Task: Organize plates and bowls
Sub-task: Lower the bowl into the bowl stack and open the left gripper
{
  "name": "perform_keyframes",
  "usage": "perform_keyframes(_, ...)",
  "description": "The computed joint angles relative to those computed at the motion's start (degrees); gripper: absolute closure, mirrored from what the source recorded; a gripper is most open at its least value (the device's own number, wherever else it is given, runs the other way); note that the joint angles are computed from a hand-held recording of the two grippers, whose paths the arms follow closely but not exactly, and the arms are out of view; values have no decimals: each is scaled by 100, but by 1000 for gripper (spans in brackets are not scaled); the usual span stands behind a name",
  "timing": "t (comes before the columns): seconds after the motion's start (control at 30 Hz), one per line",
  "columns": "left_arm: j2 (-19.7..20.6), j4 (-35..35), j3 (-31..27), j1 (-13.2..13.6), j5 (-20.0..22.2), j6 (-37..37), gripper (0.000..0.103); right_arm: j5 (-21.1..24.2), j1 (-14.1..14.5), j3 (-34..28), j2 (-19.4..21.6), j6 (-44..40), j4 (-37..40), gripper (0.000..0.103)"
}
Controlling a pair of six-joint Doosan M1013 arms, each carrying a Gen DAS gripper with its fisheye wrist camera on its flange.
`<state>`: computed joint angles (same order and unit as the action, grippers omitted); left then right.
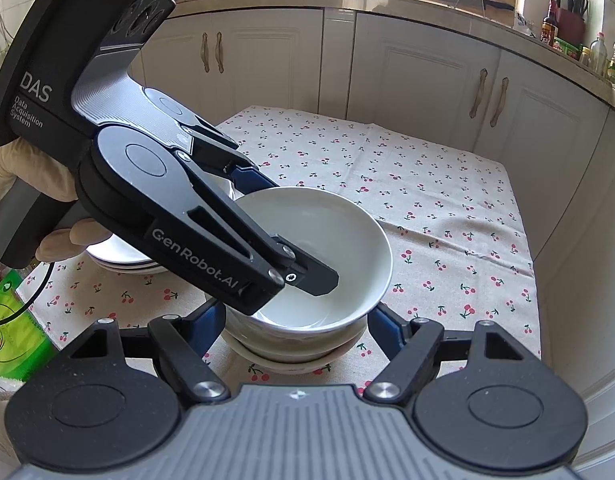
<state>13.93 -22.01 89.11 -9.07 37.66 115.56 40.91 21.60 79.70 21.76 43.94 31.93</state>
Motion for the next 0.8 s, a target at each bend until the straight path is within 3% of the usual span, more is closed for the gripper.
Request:
perform_keyframes(0.27, -23, -16, 70, 9, -142, 52, 35, 77, -29, -10, 26, 6, 147, 20)
perform_keyframes(0.4, -56, -204, 111, 63, -168, 181, 34, -106, -36, 111, -38, -375, 420, 7)
perform_keyframes(0.6, -179, -400, 231, 119, -184, 306, 34, -167, -88, 224, -134, -995, 1008, 7)
perform_keyframes(0.67, -233, -405, 306, 124, -232, 326, 29, -74, -112, 220, -139, -1161, 1220, 7)
perform_keyframes(0.8, -318, -516, 443, 156, -239, 293, 29, 20, -90, 244, -152, -1193, 1244, 6)
